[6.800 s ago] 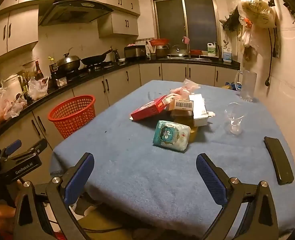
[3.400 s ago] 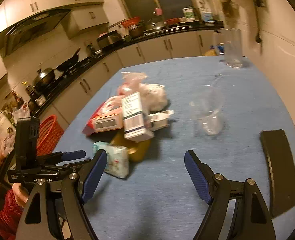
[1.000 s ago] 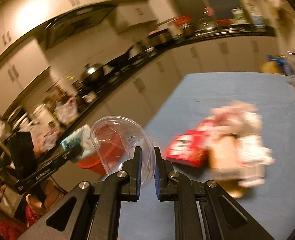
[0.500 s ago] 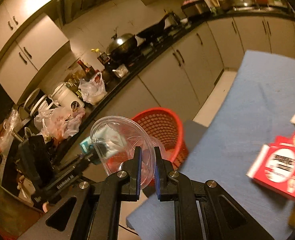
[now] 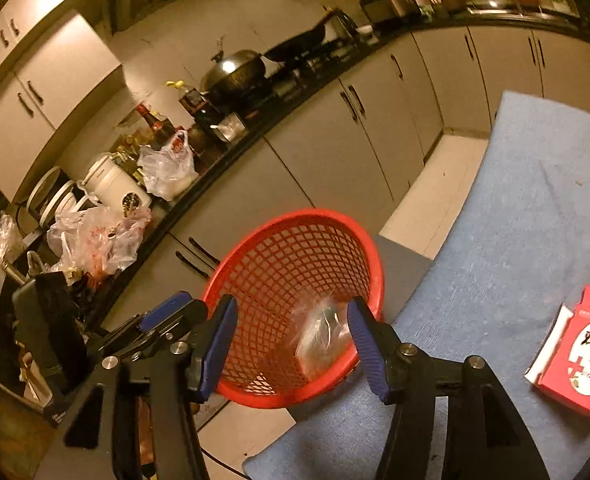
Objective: Collect trash
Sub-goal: 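Open both grippers to drop the cup and tissue pack into the basket, then grasp the white medicine box with the right gripper while the left gripper approaches the red box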
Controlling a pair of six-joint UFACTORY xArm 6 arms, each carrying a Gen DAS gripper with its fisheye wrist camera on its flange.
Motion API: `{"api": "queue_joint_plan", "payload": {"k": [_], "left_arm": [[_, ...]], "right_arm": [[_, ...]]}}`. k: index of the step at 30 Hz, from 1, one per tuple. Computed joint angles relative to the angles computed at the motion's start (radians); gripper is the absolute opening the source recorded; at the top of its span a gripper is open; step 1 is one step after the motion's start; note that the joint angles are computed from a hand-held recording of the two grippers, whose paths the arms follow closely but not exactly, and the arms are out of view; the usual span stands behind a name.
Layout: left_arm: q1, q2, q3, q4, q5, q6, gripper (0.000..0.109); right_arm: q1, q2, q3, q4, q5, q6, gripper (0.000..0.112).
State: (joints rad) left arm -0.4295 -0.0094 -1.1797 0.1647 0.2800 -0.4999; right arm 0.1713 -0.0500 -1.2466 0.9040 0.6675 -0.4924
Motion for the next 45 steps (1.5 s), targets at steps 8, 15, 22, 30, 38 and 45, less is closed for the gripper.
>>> {"api": "queue_joint_plan", "payload": {"k": [8, 15, 22, 30, 38, 45], "left_arm": [[-0.054, -0.024, 0.016, 0.057, -0.024, -0.042, 0.052], [-0.161, 0.027, -0.026, 0.04, -0.039, -0.007, 0.057], [-0.282, 0.148, -0.144, -0.055, 0.01, 0.103, 0.058], [-0.358, 0.251, -0.254, -0.1, 0.057, 0.194, 0.066], [-0.378, 0.316, -0.325, -0.172, 0.092, 0.265, 0.067], [-0.38, 0.327, -0.338, -0.172, 0.106, 0.278, 0.068]], "right_arm": [[-0.043, -0.136, 0.132, 0.061, -0.015, -0.056, 0.063], [-0.131, -0.322, 0.327, 0.098, -0.039, -0.097, 0.063], [-0.301, -0.5, 0.473, 0.126, 0.018, -0.126, 0.063], [-0.573, -0.635, 0.575, 0.076, 0.071, -0.143, 0.063], [-0.635, -0.602, 0.603, -0.235, -0.042, -0.075, 0.062], [-0.545, -0.531, 0.612, -0.471, -0.18, -0.005, 0.062]]}}
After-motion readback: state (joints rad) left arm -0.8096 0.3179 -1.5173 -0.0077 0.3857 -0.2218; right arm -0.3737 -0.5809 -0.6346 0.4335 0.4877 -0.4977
